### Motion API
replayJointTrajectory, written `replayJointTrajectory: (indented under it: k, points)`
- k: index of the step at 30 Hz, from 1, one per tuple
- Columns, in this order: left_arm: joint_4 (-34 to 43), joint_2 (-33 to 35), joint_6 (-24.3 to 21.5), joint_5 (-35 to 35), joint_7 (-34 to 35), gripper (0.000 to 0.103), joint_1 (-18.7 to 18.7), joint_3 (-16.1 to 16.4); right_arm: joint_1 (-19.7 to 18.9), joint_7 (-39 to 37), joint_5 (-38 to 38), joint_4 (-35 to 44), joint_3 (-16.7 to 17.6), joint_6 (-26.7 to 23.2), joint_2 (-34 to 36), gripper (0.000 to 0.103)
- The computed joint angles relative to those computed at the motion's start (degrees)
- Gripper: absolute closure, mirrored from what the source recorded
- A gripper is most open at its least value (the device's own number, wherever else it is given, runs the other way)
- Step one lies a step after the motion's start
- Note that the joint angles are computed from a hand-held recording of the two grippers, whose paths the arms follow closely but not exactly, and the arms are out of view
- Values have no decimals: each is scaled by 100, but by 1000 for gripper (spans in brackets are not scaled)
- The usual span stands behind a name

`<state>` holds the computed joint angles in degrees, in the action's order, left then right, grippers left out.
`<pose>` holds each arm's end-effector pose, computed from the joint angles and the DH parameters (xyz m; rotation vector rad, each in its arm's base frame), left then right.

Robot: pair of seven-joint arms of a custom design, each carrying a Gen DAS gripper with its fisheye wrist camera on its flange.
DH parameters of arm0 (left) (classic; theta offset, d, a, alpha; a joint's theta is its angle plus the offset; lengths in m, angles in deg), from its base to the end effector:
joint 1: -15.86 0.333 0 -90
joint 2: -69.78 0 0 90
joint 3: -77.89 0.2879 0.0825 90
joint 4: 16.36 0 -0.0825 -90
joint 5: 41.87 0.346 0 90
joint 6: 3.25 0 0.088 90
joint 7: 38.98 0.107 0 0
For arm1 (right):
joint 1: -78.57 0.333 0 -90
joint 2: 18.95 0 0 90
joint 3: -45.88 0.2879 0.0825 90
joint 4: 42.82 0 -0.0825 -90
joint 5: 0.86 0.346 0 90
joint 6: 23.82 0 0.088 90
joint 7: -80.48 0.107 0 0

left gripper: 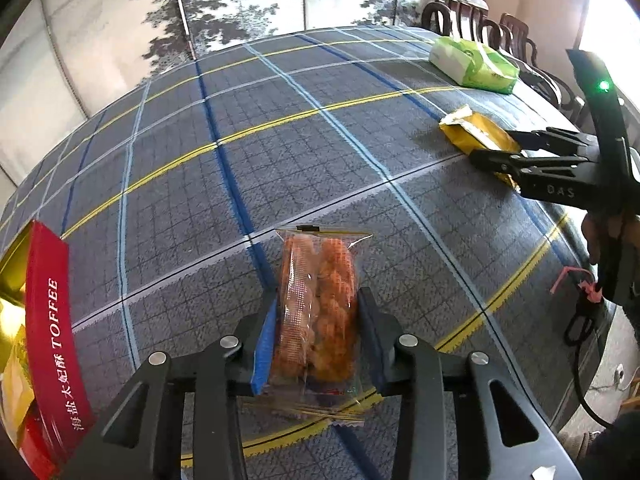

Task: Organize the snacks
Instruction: 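Carry the orange snack bag into the gold tin and open the left tool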

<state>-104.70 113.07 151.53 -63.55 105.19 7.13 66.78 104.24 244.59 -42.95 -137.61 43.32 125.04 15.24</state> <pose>0.6640 -0.1985 0.2577 -0.9429 2.7064 -0.7221 0.6063 0.2779 0.2965 -1.6040 2.1842 -0.6703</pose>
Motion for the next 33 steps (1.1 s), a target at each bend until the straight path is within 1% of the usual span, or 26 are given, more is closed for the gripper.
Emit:
replayJointTrajectory:
  k: [6,12,15,17,23,25,29,33]
  points:
    - [67,17,-53,-39,-168,69,33,33,2,1,0,-4,-4,4,-2,40]
    - [-17,-61,80,-27,-339,69,34,99,1,0,-1,-8,-4,7,-3,40]
    - [-25,-114,39,-5,-499,69,42,150,0,-4,-2,-9,-4,7,-4,40]
    - [-98,-190,84,-46,-541,69,97,128,0,-2,-4,-16,-5,10,-9,40]
    - [-305,-466,243,-56,-949,69,109,266,0,-2,-2,-9,-5,6,-5,40]
    - [-367,-562,284,-111,-1016,69,190,241,7,7,-2,3,-9,-10,2,40]
    - [-411,-711,356,-124,-1245,69,269,309,12,-4,13,60,-4,-34,42,40]
    - [-384,-791,484,27,-1591,69,256,532,13,-2,10,35,-9,-26,23,40]
